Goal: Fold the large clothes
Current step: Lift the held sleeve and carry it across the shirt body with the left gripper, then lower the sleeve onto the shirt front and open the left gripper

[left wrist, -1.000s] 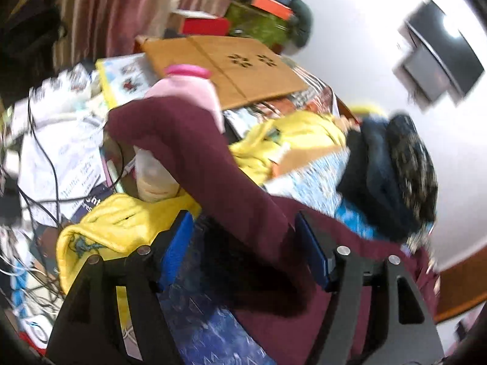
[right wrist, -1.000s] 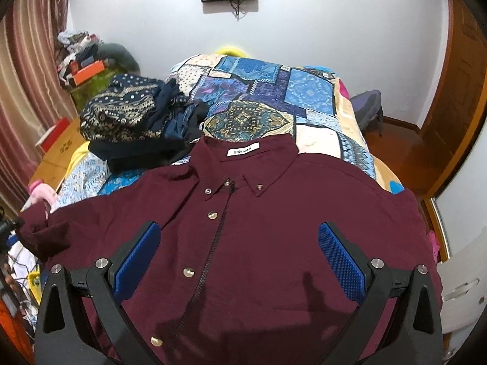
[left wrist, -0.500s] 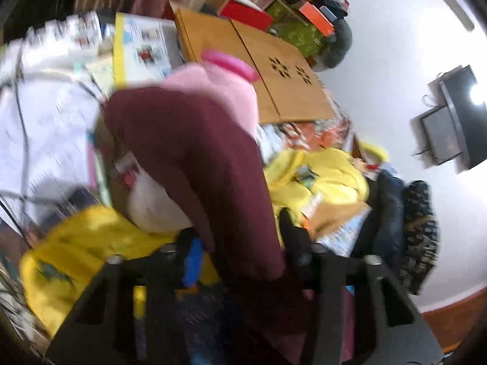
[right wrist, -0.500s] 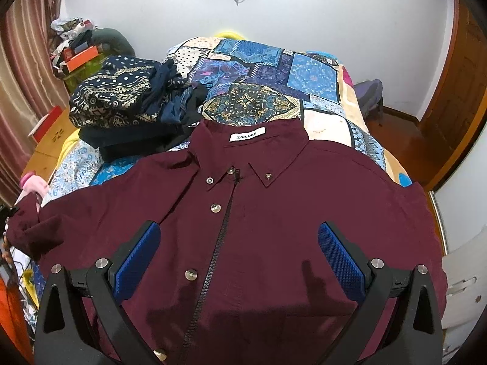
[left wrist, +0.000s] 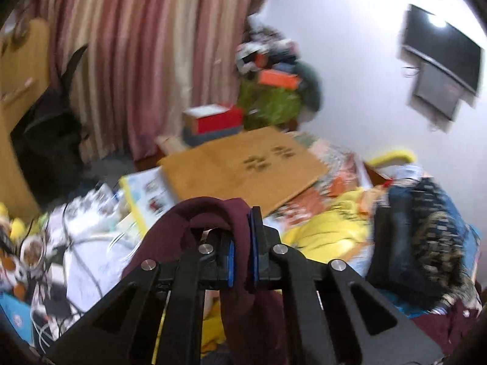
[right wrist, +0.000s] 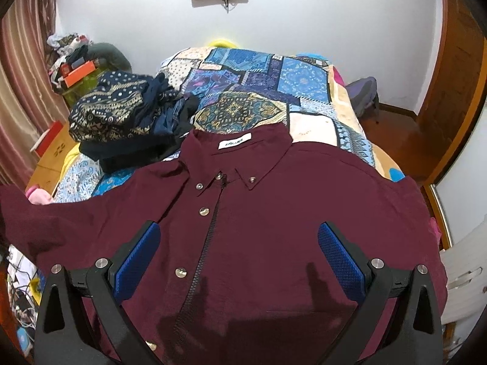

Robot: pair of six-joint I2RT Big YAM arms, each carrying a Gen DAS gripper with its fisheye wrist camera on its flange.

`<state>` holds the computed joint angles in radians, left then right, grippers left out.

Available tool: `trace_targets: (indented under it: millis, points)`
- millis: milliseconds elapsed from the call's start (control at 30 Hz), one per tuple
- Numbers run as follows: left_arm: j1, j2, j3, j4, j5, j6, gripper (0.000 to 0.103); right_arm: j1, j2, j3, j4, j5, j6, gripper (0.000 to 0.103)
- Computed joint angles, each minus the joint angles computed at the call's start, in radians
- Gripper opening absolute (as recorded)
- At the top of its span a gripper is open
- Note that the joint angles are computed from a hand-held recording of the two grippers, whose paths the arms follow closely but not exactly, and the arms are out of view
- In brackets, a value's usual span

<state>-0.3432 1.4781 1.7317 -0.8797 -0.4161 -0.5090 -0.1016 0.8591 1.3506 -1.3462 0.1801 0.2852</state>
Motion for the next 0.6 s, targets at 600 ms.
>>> trace_targets:
  millis: [600]
  points:
    - [-0.457, 0.261, 0.485, -0.132, 0.144, 0.130, 0.007, -0.268, -0.053, -0.027, 0.050, -0.173, -0.186, 0.103]
